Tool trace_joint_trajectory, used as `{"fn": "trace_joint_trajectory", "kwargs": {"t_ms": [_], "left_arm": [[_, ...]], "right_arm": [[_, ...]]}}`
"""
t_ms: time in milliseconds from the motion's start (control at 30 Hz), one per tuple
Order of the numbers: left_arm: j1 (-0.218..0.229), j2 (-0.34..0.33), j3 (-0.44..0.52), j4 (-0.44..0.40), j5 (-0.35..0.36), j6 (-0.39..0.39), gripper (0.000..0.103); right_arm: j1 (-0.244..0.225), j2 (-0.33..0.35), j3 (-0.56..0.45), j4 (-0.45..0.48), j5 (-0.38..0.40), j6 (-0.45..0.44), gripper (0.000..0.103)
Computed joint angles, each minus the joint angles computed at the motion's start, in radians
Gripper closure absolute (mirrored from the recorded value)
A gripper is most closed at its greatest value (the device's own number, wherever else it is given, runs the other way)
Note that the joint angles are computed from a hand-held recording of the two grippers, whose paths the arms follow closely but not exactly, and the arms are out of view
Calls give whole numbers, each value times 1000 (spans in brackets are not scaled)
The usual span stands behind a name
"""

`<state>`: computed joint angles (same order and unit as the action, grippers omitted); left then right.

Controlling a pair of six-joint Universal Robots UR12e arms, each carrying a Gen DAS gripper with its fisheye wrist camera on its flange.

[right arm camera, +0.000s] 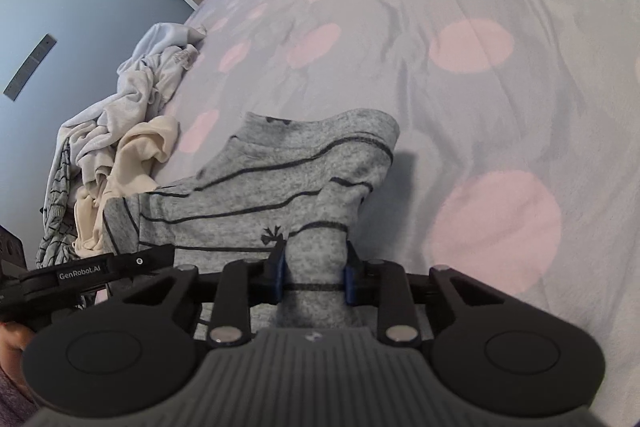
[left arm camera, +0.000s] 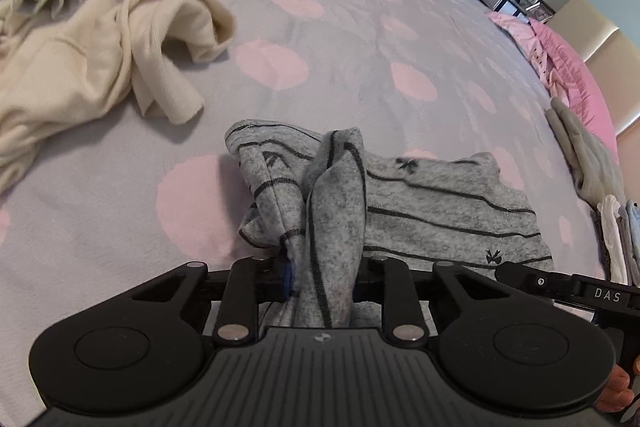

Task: Fold clothes
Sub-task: 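Grasp the folded grey striped shirt edge with both grippers and lift it, then carry the held shirt with both grippers toward the folded clothes stack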

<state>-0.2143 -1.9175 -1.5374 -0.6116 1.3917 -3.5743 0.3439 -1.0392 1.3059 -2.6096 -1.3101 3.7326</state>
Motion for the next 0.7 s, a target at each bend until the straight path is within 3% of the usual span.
{"fn": "trace_joint_trajectory", "kwargs": {"t_ms": [400,700], "left_arm": [[-51,56,-18,156,53,26,83],[-117,14,85,220,-4,97,83]], "right_arm": [[20,-120,127,-203,-107,-42,76],[27,-262,273,-319,-300,-91,77]]}}
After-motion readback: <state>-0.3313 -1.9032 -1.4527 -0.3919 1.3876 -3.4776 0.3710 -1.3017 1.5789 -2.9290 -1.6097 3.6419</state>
